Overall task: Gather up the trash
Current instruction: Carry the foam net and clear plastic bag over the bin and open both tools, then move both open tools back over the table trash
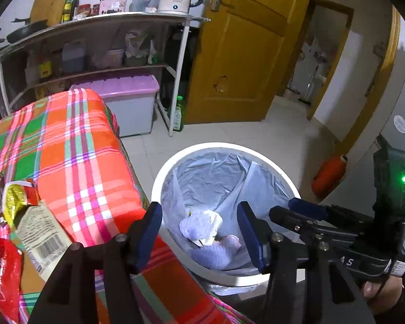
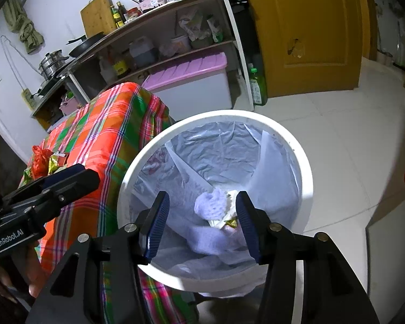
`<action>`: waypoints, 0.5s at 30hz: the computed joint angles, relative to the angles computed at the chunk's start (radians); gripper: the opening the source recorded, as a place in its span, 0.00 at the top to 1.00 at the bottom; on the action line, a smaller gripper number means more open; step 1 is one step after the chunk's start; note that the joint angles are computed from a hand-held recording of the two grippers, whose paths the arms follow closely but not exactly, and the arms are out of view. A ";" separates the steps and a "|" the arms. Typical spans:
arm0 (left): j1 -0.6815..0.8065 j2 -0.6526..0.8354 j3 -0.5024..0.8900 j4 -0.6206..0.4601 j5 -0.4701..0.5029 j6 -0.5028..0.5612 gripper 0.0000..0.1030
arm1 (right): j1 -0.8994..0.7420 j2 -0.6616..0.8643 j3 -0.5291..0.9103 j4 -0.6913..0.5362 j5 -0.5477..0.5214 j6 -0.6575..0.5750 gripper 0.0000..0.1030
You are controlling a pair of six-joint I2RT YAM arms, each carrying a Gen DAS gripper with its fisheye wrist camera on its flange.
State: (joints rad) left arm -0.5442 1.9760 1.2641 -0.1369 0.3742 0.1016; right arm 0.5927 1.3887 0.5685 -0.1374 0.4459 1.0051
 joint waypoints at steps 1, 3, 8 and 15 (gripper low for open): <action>0.001 -0.013 -0.013 0.008 -0.004 -0.003 0.45 | 0.006 -0.010 0.000 -0.009 0.007 0.002 0.49; 0.006 -0.046 -0.044 0.025 -0.013 -0.002 0.45 | 0.023 -0.029 0.004 -0.024 0.022 0.005 0.49; 0.030 -0.139 -0.138 0.072 0.009 -0.003 0.45 | 0.087 -0.067 0.030 -0.069 0.069 0.025 0.49; 0.077 -0.298 -0.283 0.121 0.005 -0.001 0.45 | 0.192 -0.069 0.096 -0.127 0.135 0.051 0.49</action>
